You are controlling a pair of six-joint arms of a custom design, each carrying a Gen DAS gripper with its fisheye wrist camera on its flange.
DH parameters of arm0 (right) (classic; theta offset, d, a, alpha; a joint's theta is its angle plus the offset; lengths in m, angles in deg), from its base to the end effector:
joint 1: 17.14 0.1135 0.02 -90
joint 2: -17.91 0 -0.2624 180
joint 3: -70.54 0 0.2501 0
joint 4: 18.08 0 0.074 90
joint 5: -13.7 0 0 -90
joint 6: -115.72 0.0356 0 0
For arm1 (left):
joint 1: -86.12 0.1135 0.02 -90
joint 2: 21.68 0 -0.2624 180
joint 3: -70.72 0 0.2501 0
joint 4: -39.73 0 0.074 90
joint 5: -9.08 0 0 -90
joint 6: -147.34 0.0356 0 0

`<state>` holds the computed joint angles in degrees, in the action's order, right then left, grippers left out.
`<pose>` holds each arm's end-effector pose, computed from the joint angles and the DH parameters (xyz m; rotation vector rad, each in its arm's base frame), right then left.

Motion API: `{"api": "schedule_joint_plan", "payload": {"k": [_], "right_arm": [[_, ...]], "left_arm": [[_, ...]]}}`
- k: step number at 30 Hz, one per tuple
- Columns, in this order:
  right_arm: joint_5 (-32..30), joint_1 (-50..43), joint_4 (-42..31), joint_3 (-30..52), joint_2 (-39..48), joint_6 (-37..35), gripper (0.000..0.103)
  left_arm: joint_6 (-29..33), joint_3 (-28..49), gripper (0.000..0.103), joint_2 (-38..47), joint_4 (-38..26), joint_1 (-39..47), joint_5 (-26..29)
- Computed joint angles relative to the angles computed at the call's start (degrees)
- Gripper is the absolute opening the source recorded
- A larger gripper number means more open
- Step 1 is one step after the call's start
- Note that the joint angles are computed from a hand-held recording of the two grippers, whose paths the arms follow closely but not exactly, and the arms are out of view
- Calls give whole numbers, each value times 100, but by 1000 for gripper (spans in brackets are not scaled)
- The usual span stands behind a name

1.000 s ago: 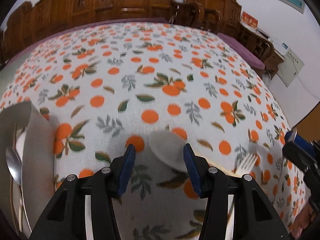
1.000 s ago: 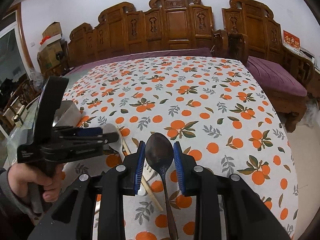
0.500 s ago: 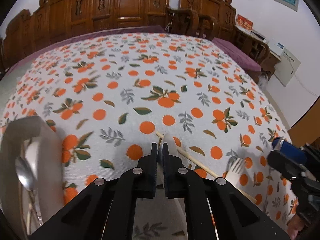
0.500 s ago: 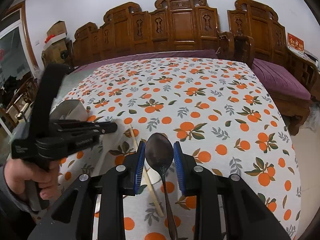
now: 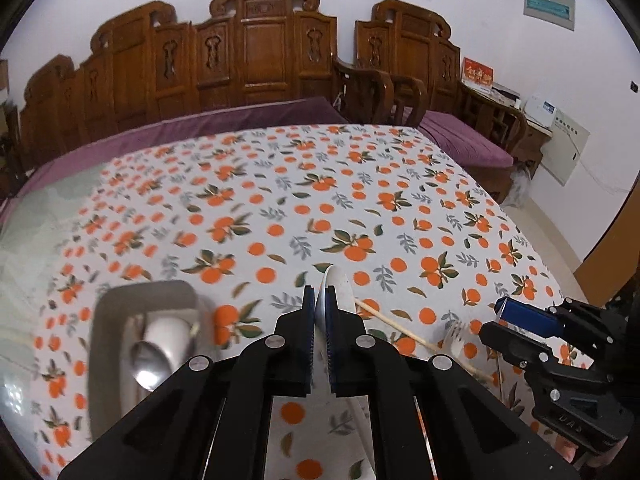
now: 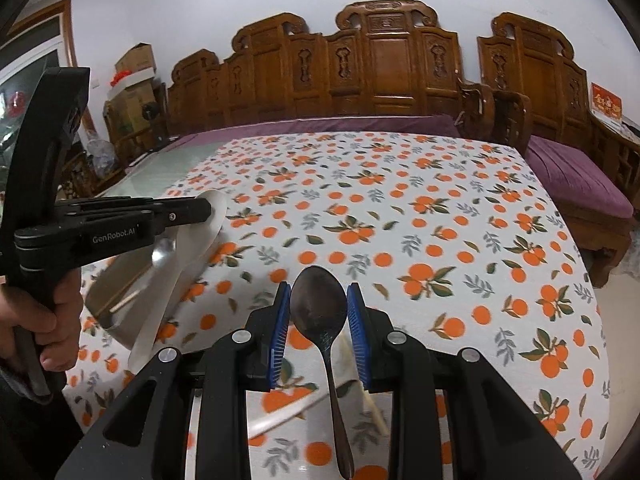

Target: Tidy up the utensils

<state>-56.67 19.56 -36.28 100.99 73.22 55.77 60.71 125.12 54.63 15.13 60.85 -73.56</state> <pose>0.1484 0.0957 0.1507 0.0386 2.2781 0.2144 0.2378 -0.1173 0.1958 0.6530 2.3093 -0.3333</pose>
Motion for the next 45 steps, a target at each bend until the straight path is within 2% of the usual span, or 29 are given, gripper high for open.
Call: {"api": "schedule_joint_plan", "payload": {"k": [5, 13, 20, 26, 33, 42, 44, 45], "right_arm": [[128, 457, -39, 253, 106, 162, 31], [433, 1078, -75, 923, 781, 302, 31], [359, 1137, 171, 1692, 1748, 223, 31], [318, 1213, 237, 2418, 2550, 131, 31], [291, 1280, 240, 3028, 3115, 57, 31], [154, 1274, 260, 3520, 3641, 147, 31], [145, 1290, 242, 3593, 3709, 187, 31], [152, 1304, 209, 3655, 3752, 203, 31]], "left_arm": [[461, -52, 4, -361, -236, 511, 232], [1282, 17, 4, -544, -498, 1565, 799], [1984, -69, 4, -278, -187, 2493, 1145], [2145, 53, 4, 351, 57, 3079, 1503], [2256, 224, 4, 844, 212, 3344, 1706], [2316, 451, 4, 1524, 197, 3182, 1440], [2316, 458, 6, 1548, 188, 3167, 1390], [2327, 474, 10, 1527, 136, 3191, 1426]]}}
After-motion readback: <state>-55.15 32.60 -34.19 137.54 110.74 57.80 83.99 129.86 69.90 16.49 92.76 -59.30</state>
